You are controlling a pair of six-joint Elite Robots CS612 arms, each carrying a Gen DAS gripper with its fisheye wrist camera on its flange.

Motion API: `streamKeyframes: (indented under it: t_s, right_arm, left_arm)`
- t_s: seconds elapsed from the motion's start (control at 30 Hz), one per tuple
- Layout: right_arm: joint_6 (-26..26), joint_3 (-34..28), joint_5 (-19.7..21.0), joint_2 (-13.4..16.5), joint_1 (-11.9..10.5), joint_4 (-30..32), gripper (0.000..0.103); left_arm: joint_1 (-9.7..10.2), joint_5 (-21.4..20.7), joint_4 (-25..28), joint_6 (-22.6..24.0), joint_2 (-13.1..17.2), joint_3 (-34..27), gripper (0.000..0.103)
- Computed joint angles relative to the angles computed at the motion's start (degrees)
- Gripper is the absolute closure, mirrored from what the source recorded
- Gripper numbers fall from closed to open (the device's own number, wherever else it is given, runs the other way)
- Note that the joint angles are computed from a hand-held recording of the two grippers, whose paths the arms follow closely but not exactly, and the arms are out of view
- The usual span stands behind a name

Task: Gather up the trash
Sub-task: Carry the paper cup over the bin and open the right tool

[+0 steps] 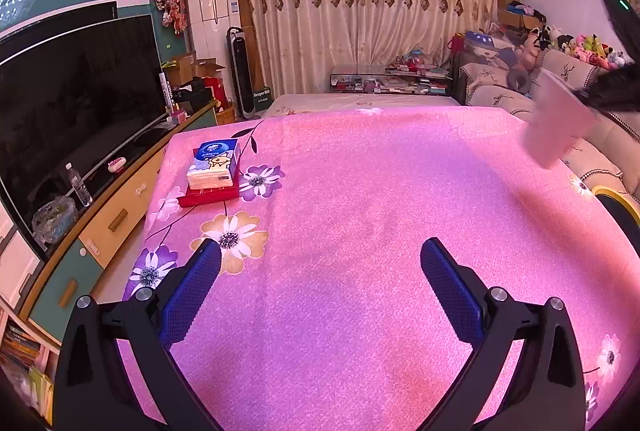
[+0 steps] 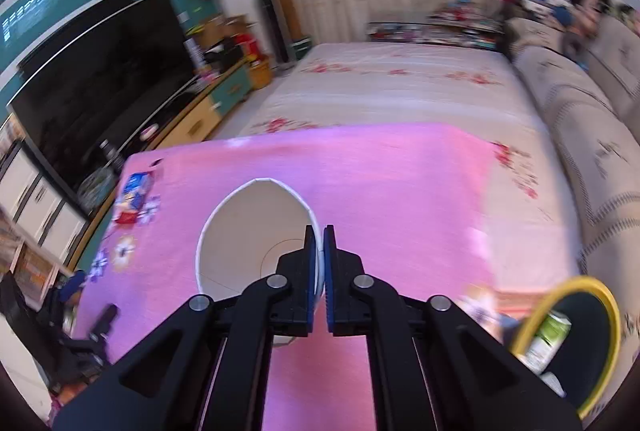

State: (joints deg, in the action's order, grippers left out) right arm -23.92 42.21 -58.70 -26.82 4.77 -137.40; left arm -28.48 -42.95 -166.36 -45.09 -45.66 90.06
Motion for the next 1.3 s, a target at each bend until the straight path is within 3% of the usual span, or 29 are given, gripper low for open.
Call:
streamKeyframes:
  t_s: [0.13, 0.4, 0.8, 0.83, 0.93, 1.07, 1.3]
  right_arm:
    - [6.1, 0.7, -3.6, 0.4, -3.3, -3.2, 0.099]
    - [16.3, -1.7, -10.9, 4.2, -8.1, -1.5, 0.099]
    - [21.9, -10.5, -17.3, 10.7, -9.1, 7.0, 0.098]
    - [22.2, -10.9, -17.4, 11.0, -9.2, 7.3, 0.093]
    - [23.7, -8.5, -18.5, 9.8, -9.3, 3.9, 0.067]
    - [23.3, 1.8, -19.7, 4.5, -9.2, -7.6, 0.065]
    - [14.1, 24.7, -11.0, -7.4, -9.3, -29.3, 0.048]
  left_arm:
    - [-0.02, 0.0, 0.4, -0.2, -0.1, -0.1, 0.005]
    - [0.06, -0.3, 1.2, -0.8, -0.2, -0.2, 0.005]
    - [0.09, -0.5, 1.4, -0.4, -0.1, -0.2, 0.005]
    - [0.09, -0.5, 1.4, -0.4, -0.1, -0.2, 0.005]
    - [0.12, -0.5, 1.4, -0.3, -0.1, -0.3, 0.005]
    - [0.30, -1.2, 1.7, -0.6, -0.2, -0.4, 0.005]
    - [0.25, -1.8, 4.9, -4.0, -1.2, -0.1, 0.005]
